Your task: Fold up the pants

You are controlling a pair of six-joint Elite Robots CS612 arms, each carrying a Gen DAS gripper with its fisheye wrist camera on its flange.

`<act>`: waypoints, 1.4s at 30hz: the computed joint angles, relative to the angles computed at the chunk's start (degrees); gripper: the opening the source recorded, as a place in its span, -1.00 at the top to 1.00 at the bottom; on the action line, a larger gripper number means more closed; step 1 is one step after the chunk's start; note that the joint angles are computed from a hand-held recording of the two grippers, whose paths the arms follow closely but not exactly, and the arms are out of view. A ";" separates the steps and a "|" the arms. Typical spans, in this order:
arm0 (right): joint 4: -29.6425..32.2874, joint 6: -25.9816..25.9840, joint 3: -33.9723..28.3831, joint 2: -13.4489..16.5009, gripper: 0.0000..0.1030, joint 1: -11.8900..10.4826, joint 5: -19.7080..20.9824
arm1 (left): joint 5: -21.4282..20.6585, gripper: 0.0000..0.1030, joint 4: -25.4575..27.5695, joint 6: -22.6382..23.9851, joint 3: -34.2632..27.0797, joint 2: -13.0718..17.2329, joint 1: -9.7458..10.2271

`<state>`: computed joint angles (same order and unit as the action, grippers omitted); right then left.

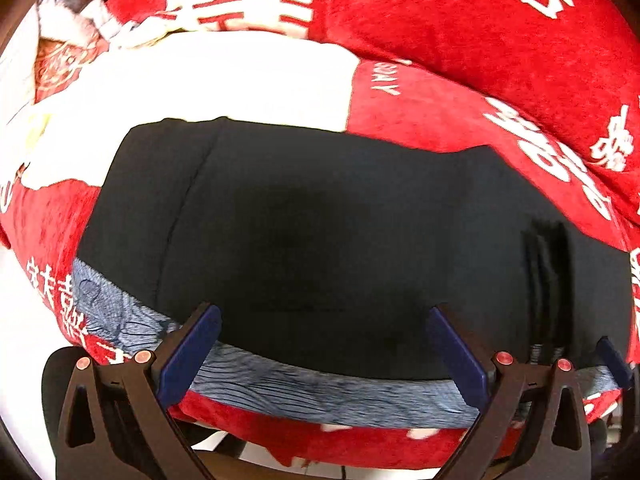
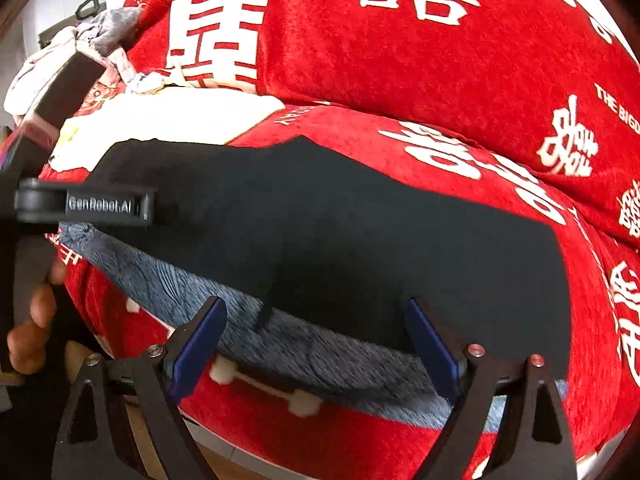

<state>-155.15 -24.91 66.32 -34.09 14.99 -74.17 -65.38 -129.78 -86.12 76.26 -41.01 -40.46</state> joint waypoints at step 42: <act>26.22 5.25 -27.65 12.55 -1.00 6.67 -2.03 | 4.28 -1.00 -9.53 -4.06 14.26 -5.21 -0.50</act>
<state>-128.93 -19.66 38.67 -21.54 21.66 -76.20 -61.10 -139.31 -90.17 90.52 -46.22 -40.96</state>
